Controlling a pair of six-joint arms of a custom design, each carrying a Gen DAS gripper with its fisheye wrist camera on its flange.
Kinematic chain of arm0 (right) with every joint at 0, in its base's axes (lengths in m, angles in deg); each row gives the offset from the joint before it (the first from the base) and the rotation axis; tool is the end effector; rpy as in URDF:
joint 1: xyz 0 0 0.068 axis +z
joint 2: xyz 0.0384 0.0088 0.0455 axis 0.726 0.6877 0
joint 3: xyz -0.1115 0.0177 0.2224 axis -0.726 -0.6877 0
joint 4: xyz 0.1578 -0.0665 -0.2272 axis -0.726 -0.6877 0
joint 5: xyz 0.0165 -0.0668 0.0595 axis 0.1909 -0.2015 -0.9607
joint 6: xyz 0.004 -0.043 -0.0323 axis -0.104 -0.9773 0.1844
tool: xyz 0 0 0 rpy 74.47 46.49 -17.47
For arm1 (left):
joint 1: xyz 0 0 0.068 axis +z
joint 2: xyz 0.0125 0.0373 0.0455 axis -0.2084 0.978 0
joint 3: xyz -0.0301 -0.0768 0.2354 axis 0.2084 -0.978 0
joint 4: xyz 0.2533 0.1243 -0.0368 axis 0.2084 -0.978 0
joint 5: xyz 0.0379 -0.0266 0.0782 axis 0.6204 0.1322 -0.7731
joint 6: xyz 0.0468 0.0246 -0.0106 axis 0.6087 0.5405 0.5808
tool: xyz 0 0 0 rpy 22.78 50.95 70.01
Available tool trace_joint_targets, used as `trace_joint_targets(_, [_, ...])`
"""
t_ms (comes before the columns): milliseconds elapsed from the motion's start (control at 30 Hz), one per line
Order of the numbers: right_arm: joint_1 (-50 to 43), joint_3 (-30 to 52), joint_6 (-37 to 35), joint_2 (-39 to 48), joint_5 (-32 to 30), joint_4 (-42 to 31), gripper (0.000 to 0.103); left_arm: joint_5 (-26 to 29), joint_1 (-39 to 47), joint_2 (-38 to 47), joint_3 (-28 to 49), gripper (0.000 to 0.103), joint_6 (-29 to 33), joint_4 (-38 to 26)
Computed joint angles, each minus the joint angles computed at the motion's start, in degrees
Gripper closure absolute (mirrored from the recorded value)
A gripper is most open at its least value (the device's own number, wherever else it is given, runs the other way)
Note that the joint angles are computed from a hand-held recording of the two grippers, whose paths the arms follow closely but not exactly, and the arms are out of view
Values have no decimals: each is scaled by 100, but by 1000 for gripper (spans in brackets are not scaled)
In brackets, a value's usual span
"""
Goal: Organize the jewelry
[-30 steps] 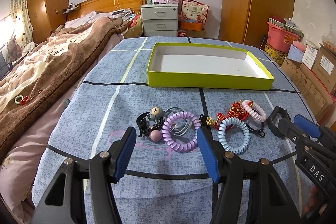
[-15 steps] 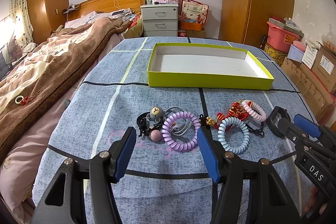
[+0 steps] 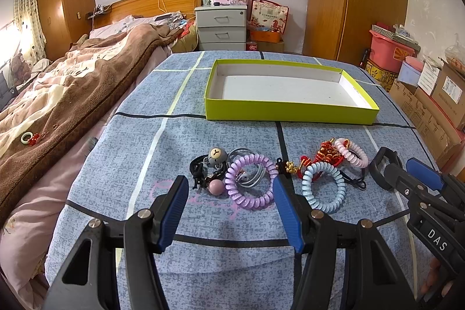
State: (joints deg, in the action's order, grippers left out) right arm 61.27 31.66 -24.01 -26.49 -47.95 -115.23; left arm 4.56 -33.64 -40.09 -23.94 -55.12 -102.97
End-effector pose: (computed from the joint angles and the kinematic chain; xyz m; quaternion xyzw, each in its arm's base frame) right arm 0.1928 0.0504 0.2141 -0.0656 0.9075 0.0721 0.4087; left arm 0.1711 -0.0553 0.2258 -0.0429 0.9199 0.0196 0.3894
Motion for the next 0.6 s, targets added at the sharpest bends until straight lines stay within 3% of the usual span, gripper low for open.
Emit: trace_joint_targets(600, [155,95,47,75,113,-29,52,59,113,5,20,41,67,-20])
